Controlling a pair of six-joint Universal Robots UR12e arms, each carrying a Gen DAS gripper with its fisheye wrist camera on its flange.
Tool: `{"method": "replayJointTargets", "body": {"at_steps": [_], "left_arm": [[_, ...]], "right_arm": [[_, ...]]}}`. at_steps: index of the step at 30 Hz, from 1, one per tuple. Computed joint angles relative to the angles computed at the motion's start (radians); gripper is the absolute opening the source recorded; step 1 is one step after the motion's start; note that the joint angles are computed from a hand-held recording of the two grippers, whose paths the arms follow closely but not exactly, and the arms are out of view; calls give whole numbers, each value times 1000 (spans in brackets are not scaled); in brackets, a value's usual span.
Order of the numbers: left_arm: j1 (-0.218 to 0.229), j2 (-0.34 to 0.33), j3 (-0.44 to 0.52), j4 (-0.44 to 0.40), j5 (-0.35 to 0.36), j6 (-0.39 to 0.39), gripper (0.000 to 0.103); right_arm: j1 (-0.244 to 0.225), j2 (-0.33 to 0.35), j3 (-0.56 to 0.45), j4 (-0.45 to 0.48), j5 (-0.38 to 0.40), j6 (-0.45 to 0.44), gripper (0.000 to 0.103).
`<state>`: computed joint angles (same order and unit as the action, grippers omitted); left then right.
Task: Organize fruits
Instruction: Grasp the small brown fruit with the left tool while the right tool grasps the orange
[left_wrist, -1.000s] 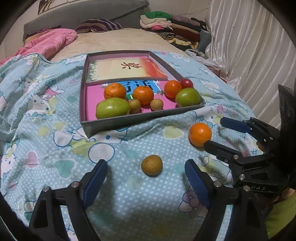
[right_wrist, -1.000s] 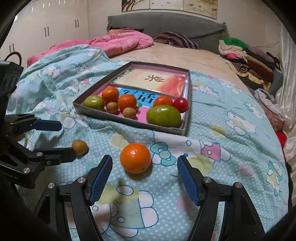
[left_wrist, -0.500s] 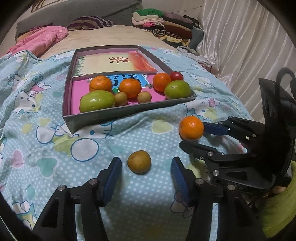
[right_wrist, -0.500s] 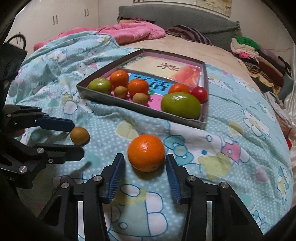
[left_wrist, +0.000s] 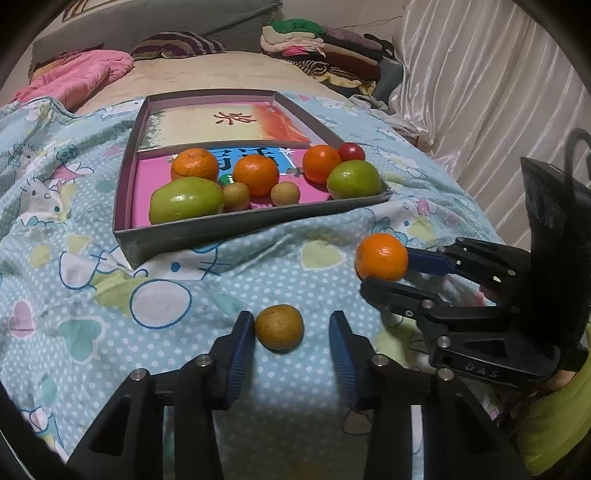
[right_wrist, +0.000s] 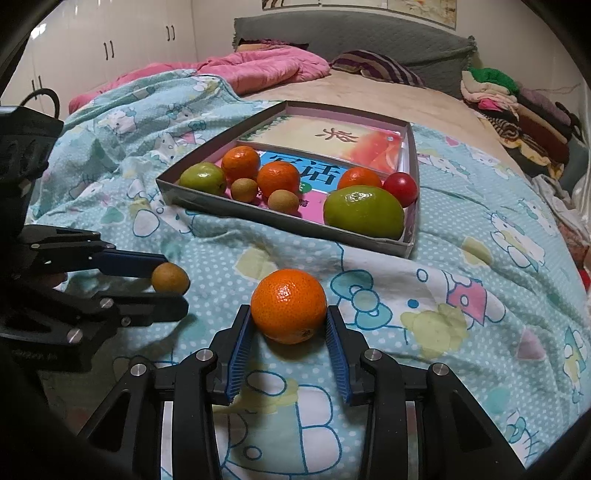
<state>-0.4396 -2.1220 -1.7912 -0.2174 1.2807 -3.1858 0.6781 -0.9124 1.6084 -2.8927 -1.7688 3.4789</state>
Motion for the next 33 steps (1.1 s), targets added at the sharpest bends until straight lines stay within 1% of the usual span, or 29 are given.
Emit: {"method": "replayJointTargets", "body": {"at_steps": [3, 4, 8, 16, 23, 33], "left_arm": [[1, -5, 3, -2, 8, 7, 29], [1, -5, 4, -5, 11, 11, 28], [3, -4, 2, -6, 4, 15, 28], [0, 5, -2, -9, 22, 35, 28], [9, 14, -5, -19, 0, 26, 28], [26, 36, -19, 17, -5, 5, 28]], "right_arm": [[-1, 0, 2, -6, 7, 2, 40], [-1, -1, 2, -7, 8, 3, 40], [-1, -1, 4, -10, 11, 3, 40], [-3, -3, 9, -29, 27, 9, 40], [-4, -4, 13, -48, 43, 3, 40], [-1, -6, 17, -84, 53, 3, 40]]}}
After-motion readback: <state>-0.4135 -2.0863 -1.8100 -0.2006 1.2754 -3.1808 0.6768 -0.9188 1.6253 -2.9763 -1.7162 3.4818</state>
